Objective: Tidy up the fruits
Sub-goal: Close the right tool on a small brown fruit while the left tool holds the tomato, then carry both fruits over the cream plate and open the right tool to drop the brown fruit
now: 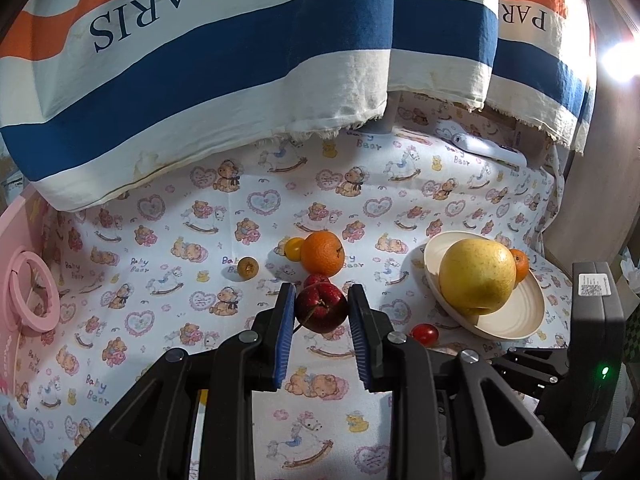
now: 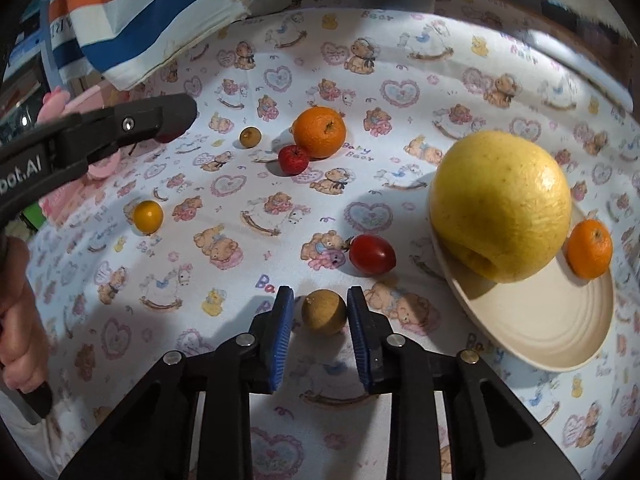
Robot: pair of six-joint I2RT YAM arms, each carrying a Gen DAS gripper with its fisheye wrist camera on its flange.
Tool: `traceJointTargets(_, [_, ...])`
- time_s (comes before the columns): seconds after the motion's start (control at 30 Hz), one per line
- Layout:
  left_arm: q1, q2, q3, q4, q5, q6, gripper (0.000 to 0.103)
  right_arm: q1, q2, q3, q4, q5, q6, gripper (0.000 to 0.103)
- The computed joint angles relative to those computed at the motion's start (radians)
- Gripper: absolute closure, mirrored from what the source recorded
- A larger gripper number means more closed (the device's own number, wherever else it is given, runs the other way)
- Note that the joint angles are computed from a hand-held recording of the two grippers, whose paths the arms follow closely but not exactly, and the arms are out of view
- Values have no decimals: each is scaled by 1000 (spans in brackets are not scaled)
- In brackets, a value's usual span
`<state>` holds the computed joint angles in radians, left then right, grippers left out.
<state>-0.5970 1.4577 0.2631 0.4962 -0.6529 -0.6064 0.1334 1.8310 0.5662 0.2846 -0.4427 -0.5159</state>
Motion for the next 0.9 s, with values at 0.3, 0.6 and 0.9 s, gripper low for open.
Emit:
traceJointTargets(0.3, [3,6,1,5,0,13,77,2,3,-9,25,13,-9,79])
traceJointTargets(0.6, [9,12,8,-4,3,12,77,20,21,-31,74,60,-38,80])
traceJointTargets(0.9, [-14,5,-11,42,-15,28,77,-81,-51,-136,310,-100,56,80])
